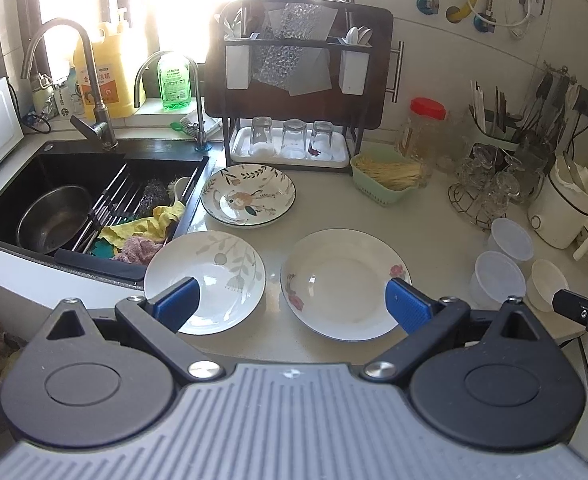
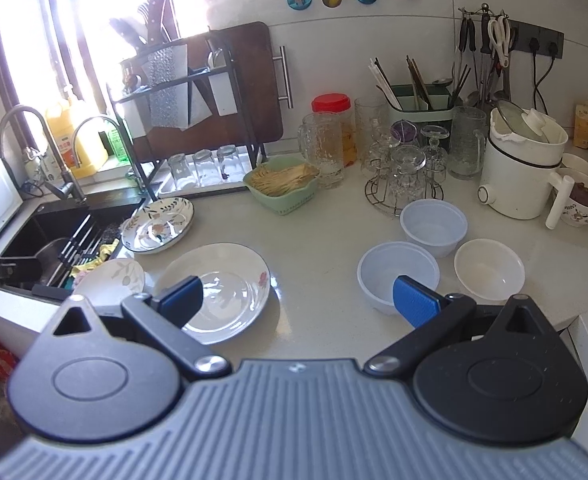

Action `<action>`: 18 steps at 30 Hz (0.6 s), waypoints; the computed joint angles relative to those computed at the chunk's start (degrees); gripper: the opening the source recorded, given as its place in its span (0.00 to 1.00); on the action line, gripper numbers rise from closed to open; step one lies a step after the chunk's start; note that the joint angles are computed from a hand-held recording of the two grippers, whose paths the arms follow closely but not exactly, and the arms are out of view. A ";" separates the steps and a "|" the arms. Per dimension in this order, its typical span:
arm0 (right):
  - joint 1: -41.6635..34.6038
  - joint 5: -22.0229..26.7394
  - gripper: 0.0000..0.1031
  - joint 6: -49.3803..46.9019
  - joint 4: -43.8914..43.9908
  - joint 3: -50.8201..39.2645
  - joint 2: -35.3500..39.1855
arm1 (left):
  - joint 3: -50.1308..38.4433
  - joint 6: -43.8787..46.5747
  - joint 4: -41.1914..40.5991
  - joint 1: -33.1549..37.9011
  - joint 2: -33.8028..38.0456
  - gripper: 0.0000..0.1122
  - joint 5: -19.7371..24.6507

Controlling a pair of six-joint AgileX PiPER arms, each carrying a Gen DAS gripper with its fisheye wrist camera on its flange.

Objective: Organize plates and bowls
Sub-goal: 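Move the left tool toward the grey-leaf plate's rim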

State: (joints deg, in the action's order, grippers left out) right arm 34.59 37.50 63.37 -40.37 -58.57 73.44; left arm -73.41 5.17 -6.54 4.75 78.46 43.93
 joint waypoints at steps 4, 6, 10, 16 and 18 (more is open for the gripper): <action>-0.79 -3.45 1.00 -1.94 0.59 1.71 -0.35 | 1.66 -2.26 1.36 -0.39 -0.35 0.90 -0.87; -0.87 -4.84 1.00 -2.55 0.72 2.04 -0.08 | 2.49 -4.24 3.46 -1.14 -0.62 0.90 -0.94; -1.26 -7.18 1.00 -5.81 4.56 1.71 1.13 | 4.40 -5.18 4.22 -0.84 -1.83 0.90 -0.37; 0.82 -8.10 1.00 -6.86 4.84 -0.11 3.89 | 5.06 -3.23 2.56 2.43 -1.29 0.90 -0.01; 1.56 -7.43 1.00 -6.04 4.41 -1.46 5.53 | 4.72 -0.19 -0.09 4.61 -0.53 0.90 -0.27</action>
State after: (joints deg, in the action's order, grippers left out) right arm 36.15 30.08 57.33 -35.95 -60.03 78.96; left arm -68.69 4.98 -6.63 9.36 77.93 43.67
